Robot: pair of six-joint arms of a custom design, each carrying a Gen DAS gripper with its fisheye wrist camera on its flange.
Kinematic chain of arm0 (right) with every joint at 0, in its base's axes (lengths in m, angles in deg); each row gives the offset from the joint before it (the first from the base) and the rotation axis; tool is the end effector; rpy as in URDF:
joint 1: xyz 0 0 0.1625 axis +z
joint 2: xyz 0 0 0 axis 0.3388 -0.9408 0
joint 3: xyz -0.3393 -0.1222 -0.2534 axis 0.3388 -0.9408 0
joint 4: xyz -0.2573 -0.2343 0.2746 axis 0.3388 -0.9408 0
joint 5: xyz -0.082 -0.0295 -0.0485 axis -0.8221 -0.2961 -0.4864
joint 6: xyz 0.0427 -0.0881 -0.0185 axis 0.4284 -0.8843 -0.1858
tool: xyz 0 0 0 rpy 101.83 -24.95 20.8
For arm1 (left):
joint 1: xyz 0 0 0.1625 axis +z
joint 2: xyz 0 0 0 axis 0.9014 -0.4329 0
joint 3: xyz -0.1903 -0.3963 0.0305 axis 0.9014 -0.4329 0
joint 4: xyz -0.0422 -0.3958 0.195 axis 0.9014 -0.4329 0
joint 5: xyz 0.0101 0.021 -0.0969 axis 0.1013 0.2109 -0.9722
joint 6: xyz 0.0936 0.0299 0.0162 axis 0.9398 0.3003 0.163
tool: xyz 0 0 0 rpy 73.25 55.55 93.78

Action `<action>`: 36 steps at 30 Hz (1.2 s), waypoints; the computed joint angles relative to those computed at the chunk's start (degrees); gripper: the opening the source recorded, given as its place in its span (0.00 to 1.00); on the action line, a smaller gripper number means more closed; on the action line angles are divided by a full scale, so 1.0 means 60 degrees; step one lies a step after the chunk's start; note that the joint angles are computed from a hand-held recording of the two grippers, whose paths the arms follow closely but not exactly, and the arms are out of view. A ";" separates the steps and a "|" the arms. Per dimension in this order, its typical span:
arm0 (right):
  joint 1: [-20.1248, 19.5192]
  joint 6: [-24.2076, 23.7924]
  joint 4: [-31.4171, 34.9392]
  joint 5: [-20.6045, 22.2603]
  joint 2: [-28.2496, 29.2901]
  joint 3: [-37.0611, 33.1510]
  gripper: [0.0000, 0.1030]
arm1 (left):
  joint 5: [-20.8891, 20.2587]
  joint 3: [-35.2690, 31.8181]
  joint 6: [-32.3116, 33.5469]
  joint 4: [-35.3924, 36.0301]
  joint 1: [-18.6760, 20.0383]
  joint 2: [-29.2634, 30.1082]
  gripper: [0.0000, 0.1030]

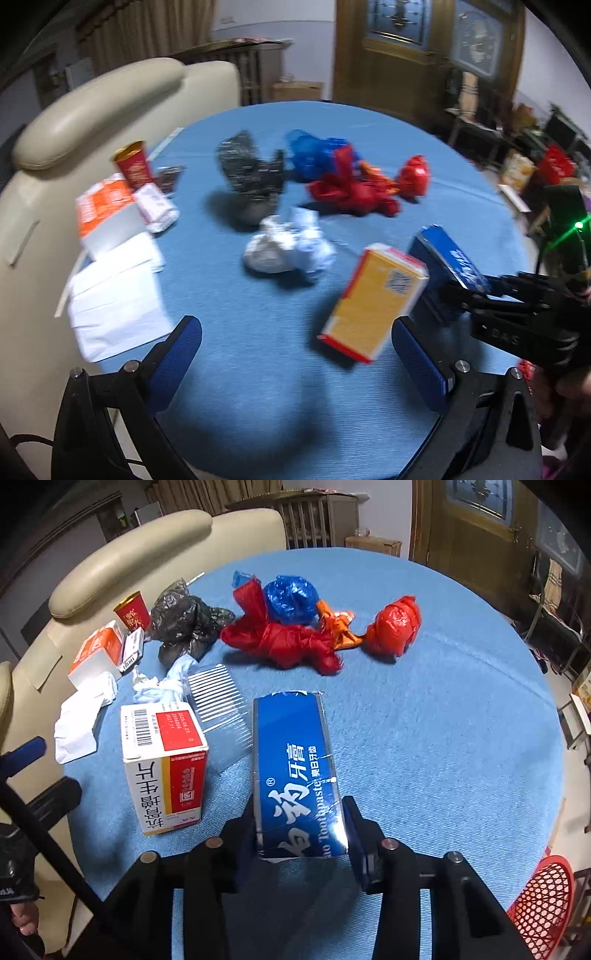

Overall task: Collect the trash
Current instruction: 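Lift the toothpaste box with the right gripper while the left gripper grasps the yellow medicine box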

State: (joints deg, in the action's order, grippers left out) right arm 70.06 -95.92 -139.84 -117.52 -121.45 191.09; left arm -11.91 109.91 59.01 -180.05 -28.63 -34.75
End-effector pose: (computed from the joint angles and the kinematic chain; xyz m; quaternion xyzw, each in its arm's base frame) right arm 0.0682 -0.5229 0.4044 -0.0420 -0.8875 0.3002 0.3471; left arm -0.4824 -0.5796 0.0453 0.3767 0.8792 -0.1595 0.2444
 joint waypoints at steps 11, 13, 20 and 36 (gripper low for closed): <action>-0.0054 -0.0203 -0.0604 -0.0232 -0.0763 0.0339 0.42 | -0.1001 -0.0886 0.0344 0.0366 0.0024 0.0883 0.99; -0.0067 -0.0216 -0.0634 -0.0226 -0.0851 0.0371 0.42 | -0.1063 -0.1049 0.0196 0.0556 0.0057 0.1015 0.99; -0.0095 -0.0185 -0.0664 -0.0154 -0.0919 0.0398 0.42 | -0.0516 -0.0758 -0.0004 0.0308 -0.0066 0.0847 0.99; 0.1139 -0.1758 -0.3066 -0.0479 -0.0616 0.0683 0.73 | 0.0721 0.0092 0.0487 -0.1510 -0.0704 0.0032 0.99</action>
State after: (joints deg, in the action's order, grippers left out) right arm 76.89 -106.47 -158.24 -120.40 -125.15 195.18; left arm -7.59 110.46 61.93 -189.12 -32.85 -34.56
